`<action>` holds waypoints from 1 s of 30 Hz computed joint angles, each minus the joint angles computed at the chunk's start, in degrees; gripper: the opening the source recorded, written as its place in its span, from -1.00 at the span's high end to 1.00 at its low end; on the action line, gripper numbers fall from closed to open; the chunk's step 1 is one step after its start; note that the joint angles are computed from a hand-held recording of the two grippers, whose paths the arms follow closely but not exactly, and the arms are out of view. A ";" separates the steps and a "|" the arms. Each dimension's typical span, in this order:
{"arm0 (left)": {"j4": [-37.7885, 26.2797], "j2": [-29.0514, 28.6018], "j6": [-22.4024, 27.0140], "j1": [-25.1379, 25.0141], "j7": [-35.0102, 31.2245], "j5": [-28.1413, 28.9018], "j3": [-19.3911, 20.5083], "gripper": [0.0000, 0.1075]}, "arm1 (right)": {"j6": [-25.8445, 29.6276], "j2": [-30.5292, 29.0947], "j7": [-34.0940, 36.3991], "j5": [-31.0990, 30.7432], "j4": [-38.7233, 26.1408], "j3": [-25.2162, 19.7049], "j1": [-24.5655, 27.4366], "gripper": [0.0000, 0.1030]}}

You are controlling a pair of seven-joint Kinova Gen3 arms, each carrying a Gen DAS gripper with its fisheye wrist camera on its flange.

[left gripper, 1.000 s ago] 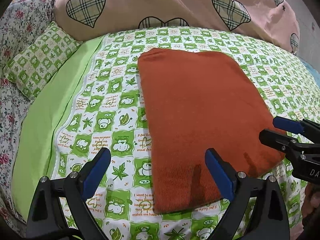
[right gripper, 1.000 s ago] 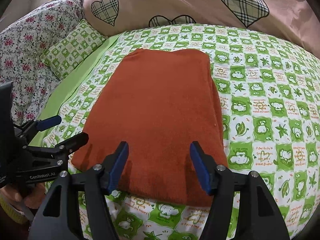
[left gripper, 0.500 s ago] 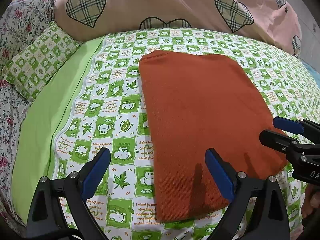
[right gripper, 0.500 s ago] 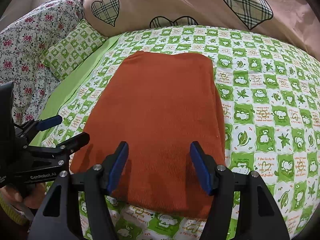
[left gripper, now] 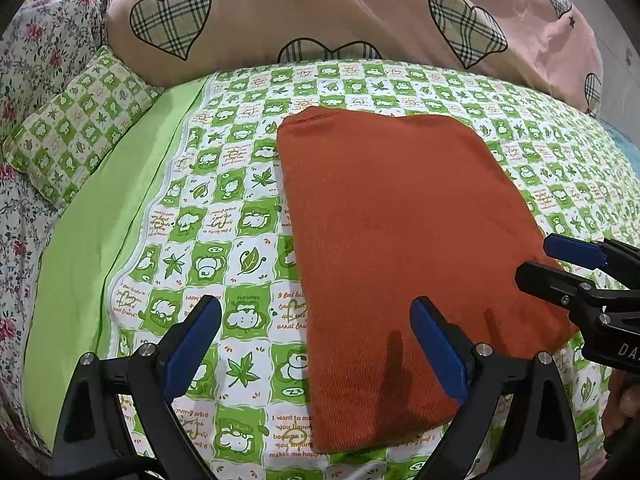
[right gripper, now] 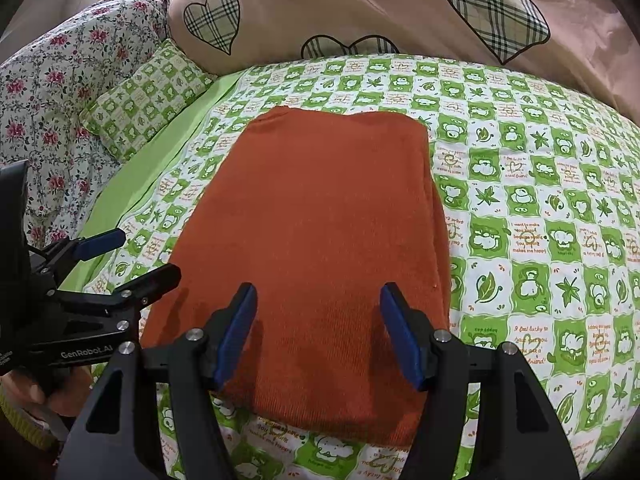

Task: Fold small clothes

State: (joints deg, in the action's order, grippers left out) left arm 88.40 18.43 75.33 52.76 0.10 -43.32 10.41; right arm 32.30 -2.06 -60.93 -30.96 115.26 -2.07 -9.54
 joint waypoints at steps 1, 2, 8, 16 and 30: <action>-0.15 0.07 0.03 -0.05 -0.12 0.00 -0.01 -0.78 | -0.01 -0.05 -0.24 0.16 0.01 -0.04 -0.01 -0.26; -0.24 0.13 0.09 0.00 -0.07 -0.02 -0.02 -0.78 | 0.01 -0.08 -0.24 0.10 0.01 -0.03 -0.03 -0.26; -0.64 0.35 0.06 -0.10 -0.47 0.05 -0.18 -0.78 | 0.00 0.02 -0.57 0.38 -0.08 -0.03 -0.13 -0.26; -0.86 0.48 -0.02 -0.15 -0.71 0.02 -0.31 -0.78 | 0.09 0.09 -0.03 0.05 -0.13 -0.02 0.03 -0.26; -1.23 0.66 -0.15 -0.19 -0.94 -0.12 -0.60 -0.78 | -0.03 0.15 -0.44 0.16 -0.55 -0.12 -0.06 -0.26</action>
